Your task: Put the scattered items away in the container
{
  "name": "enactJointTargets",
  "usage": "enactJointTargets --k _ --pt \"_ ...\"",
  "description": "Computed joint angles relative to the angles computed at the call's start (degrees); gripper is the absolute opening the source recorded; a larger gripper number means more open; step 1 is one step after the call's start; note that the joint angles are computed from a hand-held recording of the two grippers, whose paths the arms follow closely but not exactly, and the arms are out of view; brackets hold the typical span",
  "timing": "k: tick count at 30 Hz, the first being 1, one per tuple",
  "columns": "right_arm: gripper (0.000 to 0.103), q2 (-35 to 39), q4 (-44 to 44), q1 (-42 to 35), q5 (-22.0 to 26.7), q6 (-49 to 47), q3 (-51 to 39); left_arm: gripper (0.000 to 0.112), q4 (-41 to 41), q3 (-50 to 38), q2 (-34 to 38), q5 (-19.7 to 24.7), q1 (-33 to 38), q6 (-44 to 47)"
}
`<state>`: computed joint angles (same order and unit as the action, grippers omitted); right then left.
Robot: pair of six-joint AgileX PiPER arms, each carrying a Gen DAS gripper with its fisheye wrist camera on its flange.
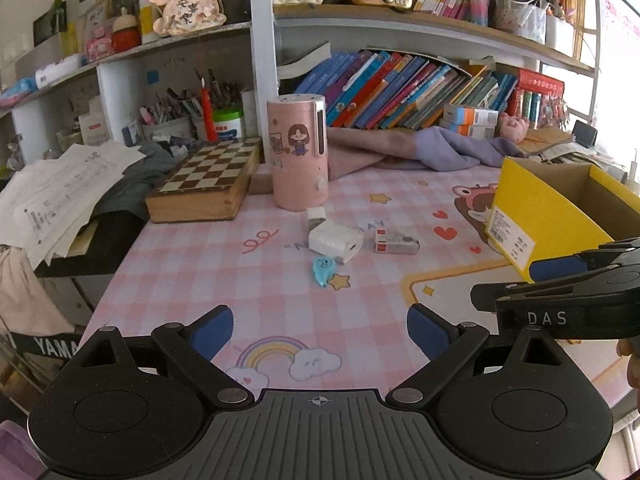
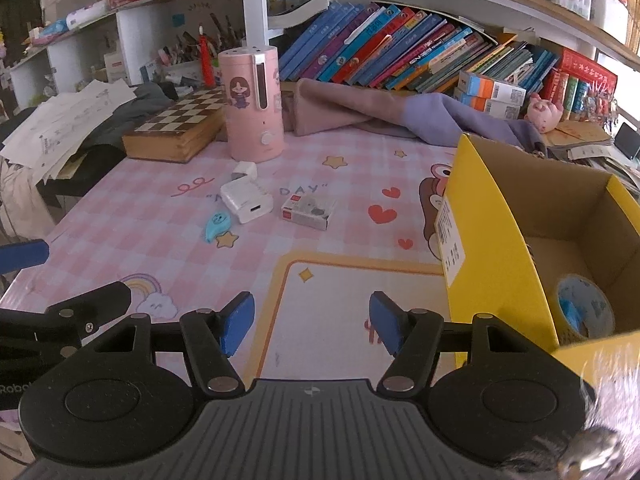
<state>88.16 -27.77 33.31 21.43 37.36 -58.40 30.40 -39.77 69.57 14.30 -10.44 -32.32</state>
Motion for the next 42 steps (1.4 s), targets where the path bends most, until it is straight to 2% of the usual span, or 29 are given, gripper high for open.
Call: enactJointTargets --k 6,12,23,32,36,42 --pt "0.062 4.23 6.08 -2.27 -0.25 -7.18 -4.67 0.096 1.04 -3.75 5.02 -1.33 0.97 0.39" --pt "0.062 8.42 13.66 -4.28 -0.35 -15.77 -10.44 0.096 -1.84 -8.58 9.99 -1.52 2.25 4.97" --pt "0.062 17.34 23.76 -6.73 2.69 -26.92 -22.88 0.096 -3.56 -15.16 18.05 -1.64 2.63 8.54" --pt "0.061 26.47 25.69 -8.05 8.96 -28.74 -34.63 0.094 -11.60 -21.71 26.53 -0.24 3.02 17.34" --pt "0.061 31.40 24.89 -8.16 13.10 -28.26 -41.24 0.093 -10.77 -24.15 29.82 0.23 3.01 16.16" --pt "0.060 38.21 25.28 -8.01 18.53 -29.19 -51.05 0.083 -14.48 -27.98 34.04 2.49 3.53 19.93"
